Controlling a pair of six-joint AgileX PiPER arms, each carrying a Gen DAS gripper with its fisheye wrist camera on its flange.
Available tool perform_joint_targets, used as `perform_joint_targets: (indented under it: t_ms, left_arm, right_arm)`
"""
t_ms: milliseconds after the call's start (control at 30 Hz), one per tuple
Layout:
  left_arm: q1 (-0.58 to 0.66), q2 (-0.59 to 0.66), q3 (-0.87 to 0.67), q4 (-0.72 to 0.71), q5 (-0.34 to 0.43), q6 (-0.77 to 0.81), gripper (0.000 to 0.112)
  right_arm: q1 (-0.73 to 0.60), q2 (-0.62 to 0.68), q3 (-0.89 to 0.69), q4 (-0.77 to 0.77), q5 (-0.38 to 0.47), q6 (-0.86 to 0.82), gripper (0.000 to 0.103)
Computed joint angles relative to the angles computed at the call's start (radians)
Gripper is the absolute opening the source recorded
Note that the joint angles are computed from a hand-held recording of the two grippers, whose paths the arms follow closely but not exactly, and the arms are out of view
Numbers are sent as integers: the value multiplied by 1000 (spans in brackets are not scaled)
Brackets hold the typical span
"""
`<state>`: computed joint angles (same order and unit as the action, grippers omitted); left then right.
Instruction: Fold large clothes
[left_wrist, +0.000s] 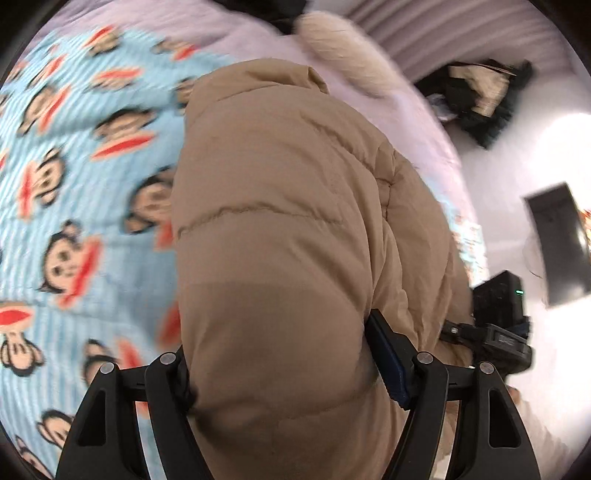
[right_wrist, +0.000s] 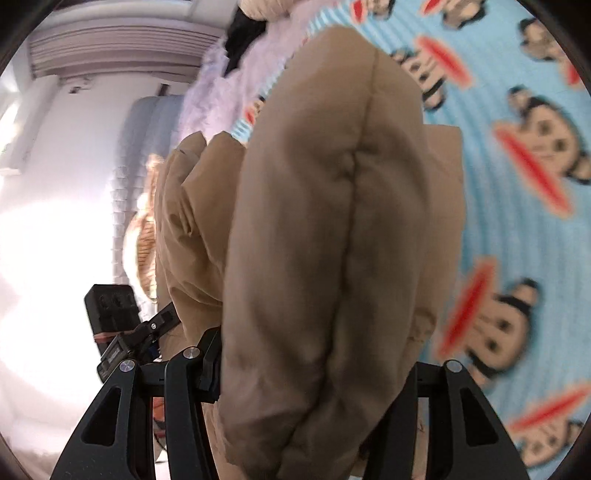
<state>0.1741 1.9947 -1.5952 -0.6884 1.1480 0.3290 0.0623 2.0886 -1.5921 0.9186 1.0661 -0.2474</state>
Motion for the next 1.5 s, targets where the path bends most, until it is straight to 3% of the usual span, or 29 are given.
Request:
perform_joint_targets:
  t_ms: [67,133,267,333,433,500,567,633,700,800,967,1033,1133,1200,1300,1500]
  left_arm:
    - [42,51,-3,-3,10,13,75]
    - [71,36,26,-18,9,41,75]
    - [103,-43,14,25,0,104,75]
    - [121,-45,-54,9,18,149,75]
    - [84,35,-256,5,56,102,75]
    - [15,97,-367,47,28,29,75]
    - [-50,189,-509,115,31,-63,75]
    - [-109,260,-594,184,29,-140,75]
    - [-171,314,-647,257,12,-205,75]
    - [-247,330,-643,318,-18,-224,75]
    - [-348,358,-677,456,-22,-253,75]
    - [-353,352,-684,474,-11,-262,75]
    - [-320,259,-591,447,-9,-229,75]
    - [-267,119,-411,376,-54,-157,75]
    - [-201,-70,-168,310,-92,-52,75]
    - [-163,-310,237,377,-137,-32,77]
  right_arm:
    - [64,62,-85,-110,-24,146,64]
    - [79,45,-82,-165,-33,212,67]
    - [119,-124,-15,-447,-77,419,69]
    - [120,-278,88,-516,-161,496,69]
    - [96,-392,178,-391,-208,416,62]
    - [133,-363,155,-342,-185,390,56]
    - [164,-330,143,-342,-149,357,39]
    - [217,-300,142,-382,-132,344,28]
    - [279,-262,122,-498,-107,376,25]
    - [341,-292,219,-714,-133,499,24]
    - [273,-346,442,-622,-293,477,23]
    - [273,-342,462,-611,-319,480,23]
    - [303,-343,457,-638,-311,525,23]
    - [331,-303,410,-635,-325,542,25]
    - [324,-341,416,-632,-289,569,26]
    - [355,-441,450,-716,-259,657,26]
